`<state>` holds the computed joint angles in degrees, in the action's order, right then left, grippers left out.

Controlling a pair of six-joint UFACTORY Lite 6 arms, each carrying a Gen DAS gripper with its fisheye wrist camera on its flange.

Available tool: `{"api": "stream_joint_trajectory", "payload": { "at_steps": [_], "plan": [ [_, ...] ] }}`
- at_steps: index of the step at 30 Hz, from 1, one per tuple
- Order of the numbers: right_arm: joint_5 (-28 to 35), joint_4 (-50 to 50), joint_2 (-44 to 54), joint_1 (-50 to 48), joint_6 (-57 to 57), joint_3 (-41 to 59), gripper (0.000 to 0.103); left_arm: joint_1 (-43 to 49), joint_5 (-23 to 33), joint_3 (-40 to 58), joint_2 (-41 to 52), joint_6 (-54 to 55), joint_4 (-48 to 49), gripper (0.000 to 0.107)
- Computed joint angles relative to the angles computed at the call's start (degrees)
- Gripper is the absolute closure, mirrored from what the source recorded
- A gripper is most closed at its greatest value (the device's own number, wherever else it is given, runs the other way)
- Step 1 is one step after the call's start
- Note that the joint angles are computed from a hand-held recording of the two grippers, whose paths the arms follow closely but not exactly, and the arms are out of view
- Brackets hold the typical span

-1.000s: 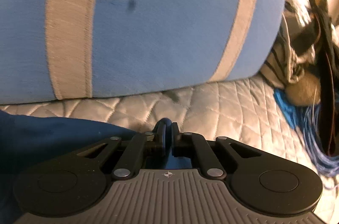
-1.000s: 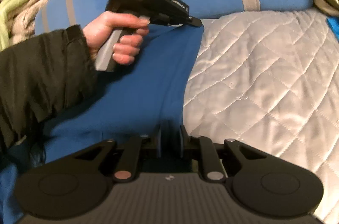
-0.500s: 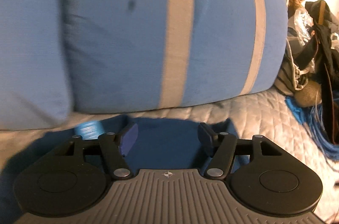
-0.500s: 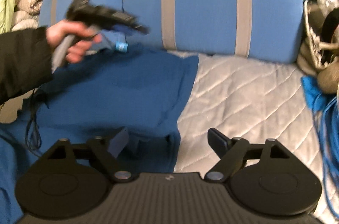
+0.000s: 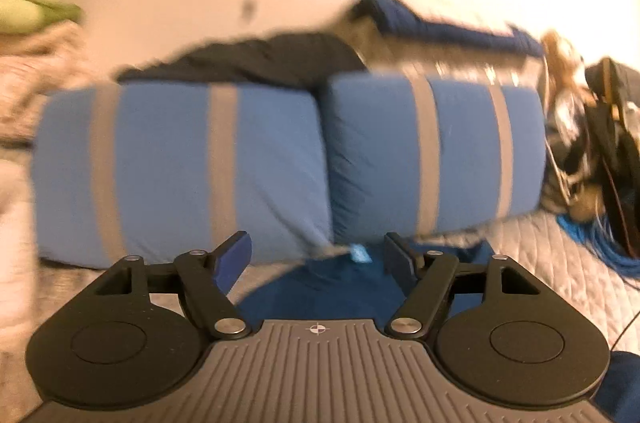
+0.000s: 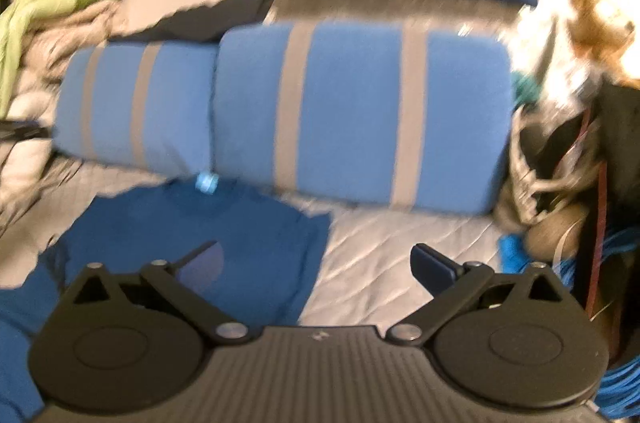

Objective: Fold clothes

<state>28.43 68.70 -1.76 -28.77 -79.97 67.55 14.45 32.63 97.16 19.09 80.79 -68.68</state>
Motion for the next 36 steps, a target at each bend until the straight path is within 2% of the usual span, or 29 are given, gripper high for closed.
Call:
{"api": "stream_joint_trajectory", "payload": {
  "at_steps": [2, 6, 12, 16, 18, 24, 30, 33, 36],
  "plan": [
    [-1.34, 0.35, -0.78, -0.36, 1.30, 1.64, 0.000, 3.87, 2.18, -2.86, -3.96, 2.04, -2.78, 0.035],
    [-2.04, 2.72, -1.87, -2.19, 2.33, 5.07, 0.000, 12.23, 10.00, -4.12, -8.60, 4.65, -6.91, 0.034],
    [-0.99, 7.96, -4.49, -7.05, -0.19, 9.68, 0.000, 24.07, 20.89, 0.94, -11.78, 5.48, -8.64, 0.029],
    [-2.63, 15.81, -8.03, -11.14, -7.52, 10.54, 0.000, 31.93, 28.23, 4.82, -13.00, 3.38, -11.24, 0.029],
    [-0.93, 18.14, -9.41, -14.78, -8.55, 11.72, 0.000, 35.94, 32.26, 6.31, -13.28, 1.89, -12.56, 0.029],
    [10.94, 15.93, -10.66, -28.91, -0.33, 17.34, 0.000, 47.46, 43.85, 10.46, -13.47, -1.84, -12.61, 0.029],
    [18.74, 10.11, -11.53, -35.15, -1.55, 17.73, 0.000, 58.96, 53.26, 3.92, -18.08, 1.10, -13.47, 0.028],
    [22.27, 8.55, -12.16, -36.14, -1.72, 14.64, 0.000, 61.72, 55.62, -5.64, -21.86, 4.80, -11.68, 0.027],
    [25.03, 9.11, -14.25, -36.37, -1.90, 8.27, 0.000, 61.26, 53.70, -18.97, -26.65, 10.91, -9.08, 0.027]
  ]
}}
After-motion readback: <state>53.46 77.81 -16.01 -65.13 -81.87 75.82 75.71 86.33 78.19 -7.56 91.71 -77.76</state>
